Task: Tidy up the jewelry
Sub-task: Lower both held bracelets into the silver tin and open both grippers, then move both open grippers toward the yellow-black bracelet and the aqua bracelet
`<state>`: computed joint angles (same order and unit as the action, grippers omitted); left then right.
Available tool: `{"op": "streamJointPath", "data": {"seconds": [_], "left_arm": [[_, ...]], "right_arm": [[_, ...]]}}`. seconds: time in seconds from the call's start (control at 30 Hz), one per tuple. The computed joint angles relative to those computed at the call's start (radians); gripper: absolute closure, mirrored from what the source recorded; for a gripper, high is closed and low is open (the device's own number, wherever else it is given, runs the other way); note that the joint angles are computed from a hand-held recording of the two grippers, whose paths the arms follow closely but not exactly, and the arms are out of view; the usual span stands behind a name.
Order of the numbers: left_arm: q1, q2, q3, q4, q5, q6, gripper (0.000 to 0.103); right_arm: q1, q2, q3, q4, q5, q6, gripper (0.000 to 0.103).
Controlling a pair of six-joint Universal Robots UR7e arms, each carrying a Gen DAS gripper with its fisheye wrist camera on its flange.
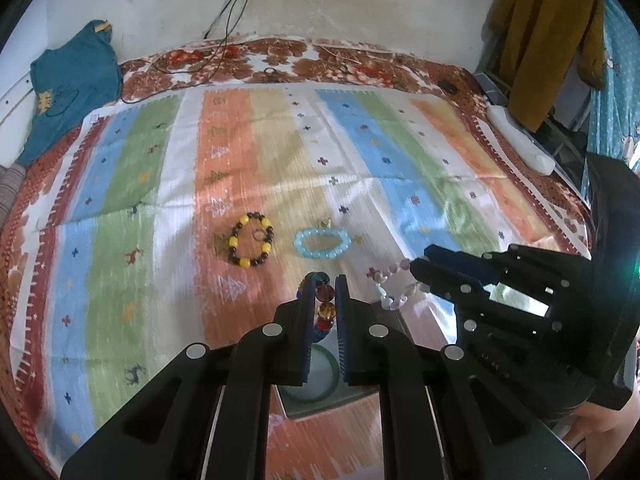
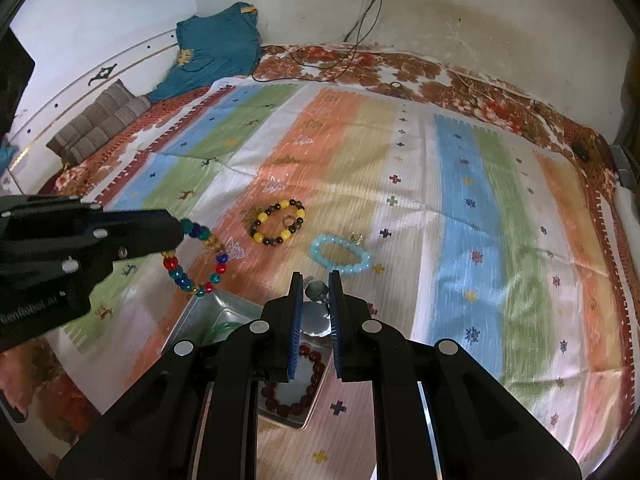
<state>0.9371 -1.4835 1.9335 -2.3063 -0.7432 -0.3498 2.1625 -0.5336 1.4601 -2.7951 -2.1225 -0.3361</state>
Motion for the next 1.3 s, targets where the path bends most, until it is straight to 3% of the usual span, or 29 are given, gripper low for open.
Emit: {"op": "streamJointPath", "data": {"seconds": [0.5, 0.6, 0.8, 0.93, 1.17, 1.3], "left_arm": [[-0.045, -0.045, 0.067, 0.013, 0.015, -0.037, 0.092], [-0.047, -0.051, 0.070, 0.011, 0.031, -0.051, 0.083], [-0.029, -0.057, 0.062, 0.031, 0.048, -0.093, 0.075], [-0.007, -0.056, 0.050, 0.056, 0.059, -0.128, 0.070], [0.037, -0.036, 0.026, 0.071, 0.062, -0.143, 0.048], [0.064, -0.024, 0.005, 0.069, 0.064, -0.153, 0.043]], "right_arm": [[0.003, -0.050, 0.106, -0.049, -0.004, 0.017, 0.088], [-0.003, -0.051, 0.104, -0.048, -0.016, 0.030, 0.072], [-0.018, -0.039, 0.081, -0.021, -0.056, 0.062, 0.070], [-0.029, -0.023, 0.055, 0.011, -0.074, 0.080, 0.064], [-0.045, 0.010, 0.002, 0.053, -0.095, 0.101, 0.056], [-0.050, 0.028, -0.033, 0.089, -0.104, 0.125, 0.055]]}}
